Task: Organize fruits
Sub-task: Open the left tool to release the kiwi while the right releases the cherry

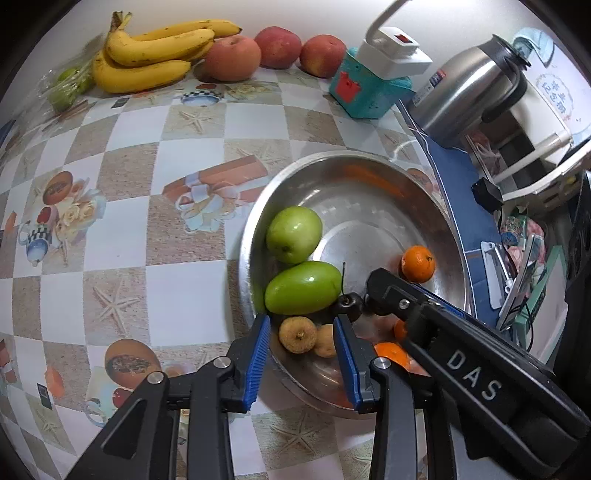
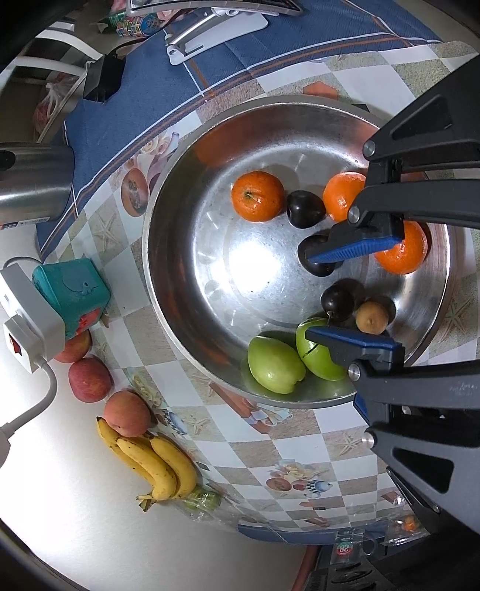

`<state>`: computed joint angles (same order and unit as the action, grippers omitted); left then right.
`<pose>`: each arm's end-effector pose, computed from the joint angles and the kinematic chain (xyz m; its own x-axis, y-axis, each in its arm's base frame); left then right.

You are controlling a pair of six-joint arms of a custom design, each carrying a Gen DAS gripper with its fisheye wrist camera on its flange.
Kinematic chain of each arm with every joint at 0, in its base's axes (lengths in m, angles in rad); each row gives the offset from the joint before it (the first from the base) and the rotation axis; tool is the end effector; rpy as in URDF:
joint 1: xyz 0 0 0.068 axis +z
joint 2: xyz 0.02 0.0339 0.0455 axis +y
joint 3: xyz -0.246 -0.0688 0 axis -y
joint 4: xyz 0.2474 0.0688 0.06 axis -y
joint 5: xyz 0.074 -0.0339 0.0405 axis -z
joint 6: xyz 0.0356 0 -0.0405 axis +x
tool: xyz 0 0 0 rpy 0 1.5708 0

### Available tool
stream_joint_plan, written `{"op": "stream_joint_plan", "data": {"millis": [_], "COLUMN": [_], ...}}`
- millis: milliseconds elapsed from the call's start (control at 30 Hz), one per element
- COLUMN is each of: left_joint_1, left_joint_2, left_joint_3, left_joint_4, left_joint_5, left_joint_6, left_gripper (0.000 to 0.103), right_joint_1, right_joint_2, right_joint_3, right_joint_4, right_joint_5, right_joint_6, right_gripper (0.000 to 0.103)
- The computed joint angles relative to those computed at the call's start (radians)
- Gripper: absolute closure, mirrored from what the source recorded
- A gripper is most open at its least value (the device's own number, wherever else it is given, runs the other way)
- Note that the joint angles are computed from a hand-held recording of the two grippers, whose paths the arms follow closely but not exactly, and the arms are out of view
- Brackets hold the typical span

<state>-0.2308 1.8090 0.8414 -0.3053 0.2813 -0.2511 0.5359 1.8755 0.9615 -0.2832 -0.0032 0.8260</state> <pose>0.2894 -0.0781 0.0794 -0.9757 -0.0159 -0.2184 0.0585 0.9422 -0.3300 0.2857 0.1698 0.0868 -0.9188 0.3095 -0.2452 0.2418 0.9319 0.2704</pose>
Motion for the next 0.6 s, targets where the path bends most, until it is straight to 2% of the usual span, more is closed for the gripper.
{"op": "stream_joint_plan", "data": {"millis": [433,600], "left_joint_1": [0.147,0.186], "left_joint_2": [-0.008,-0.017], "left_joint_3": [0.004,-0.003], "left_joint_4": [-0.009,0.004], "left_joint_5": [-0.082,-0.146], "left_joint_6": [-0.002,0.000], "left_gripper": [0.064,0.052], "right_joint_1": [0.007,0.019], "right_joint_2": [-0.001,0.008], "right_joint_3": [0.005,0.021], "right_joint_4": [-0.004,-0.012], "right_joint_5": [0.006,0.012], "right_joint_6": [-0.001,-0.011], "right_gripper": [0.067,0.067]}}
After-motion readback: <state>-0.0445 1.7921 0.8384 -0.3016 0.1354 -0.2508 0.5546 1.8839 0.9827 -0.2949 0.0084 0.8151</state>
